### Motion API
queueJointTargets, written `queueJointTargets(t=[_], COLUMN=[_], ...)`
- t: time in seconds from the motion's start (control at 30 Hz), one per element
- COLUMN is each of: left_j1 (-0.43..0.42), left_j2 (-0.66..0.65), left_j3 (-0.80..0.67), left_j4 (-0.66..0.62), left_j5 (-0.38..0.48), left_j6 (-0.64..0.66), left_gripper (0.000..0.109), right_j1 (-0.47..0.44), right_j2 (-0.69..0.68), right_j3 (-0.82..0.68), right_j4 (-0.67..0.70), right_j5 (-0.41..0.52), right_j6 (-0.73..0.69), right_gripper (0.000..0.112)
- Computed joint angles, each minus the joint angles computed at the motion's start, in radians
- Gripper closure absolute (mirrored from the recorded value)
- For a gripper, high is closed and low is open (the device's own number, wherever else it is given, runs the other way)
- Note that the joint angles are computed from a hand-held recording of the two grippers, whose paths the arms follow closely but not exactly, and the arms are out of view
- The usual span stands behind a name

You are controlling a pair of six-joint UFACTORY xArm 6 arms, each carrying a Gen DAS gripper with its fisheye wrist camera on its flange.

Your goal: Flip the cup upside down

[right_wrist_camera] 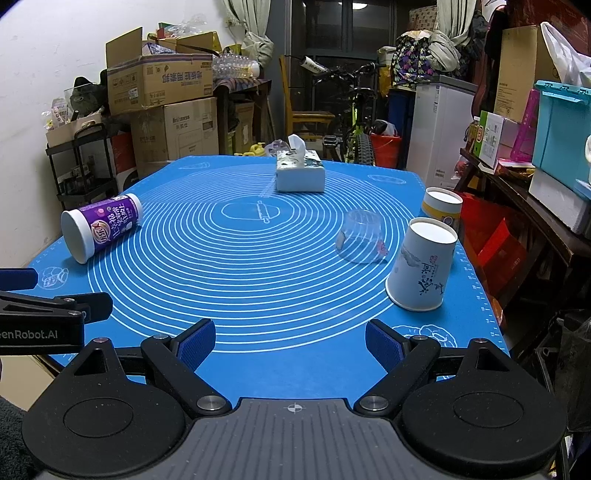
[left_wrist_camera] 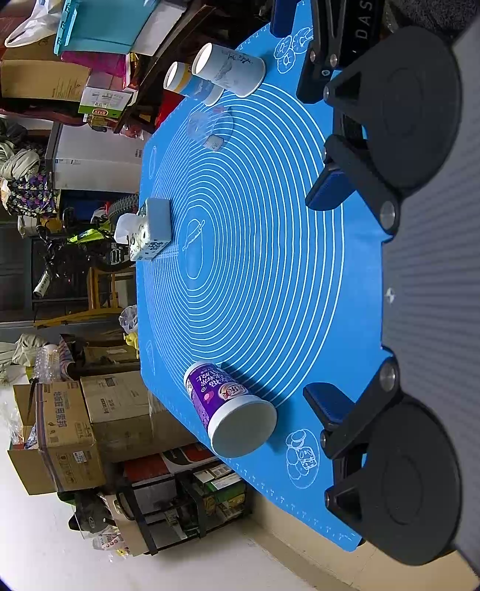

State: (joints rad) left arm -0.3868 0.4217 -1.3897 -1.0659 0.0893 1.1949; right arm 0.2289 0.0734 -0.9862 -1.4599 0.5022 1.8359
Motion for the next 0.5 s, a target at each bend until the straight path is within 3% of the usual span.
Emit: queueJointTargets(t=[0.5], left_j1=[-0.003], left_j2=[-0.008], left_j3=[0.007], left_j4=[0.025], left_j5=[-0.002], left_j6=[-0.028], left_gripper=[0.010], right_j1=[0.002], right_j2=[0.001], right_j3=[-0.003], right_j4=[0.006], right_j5=[0.001], right_j6=[-0.006], right_gripper=[0.023])
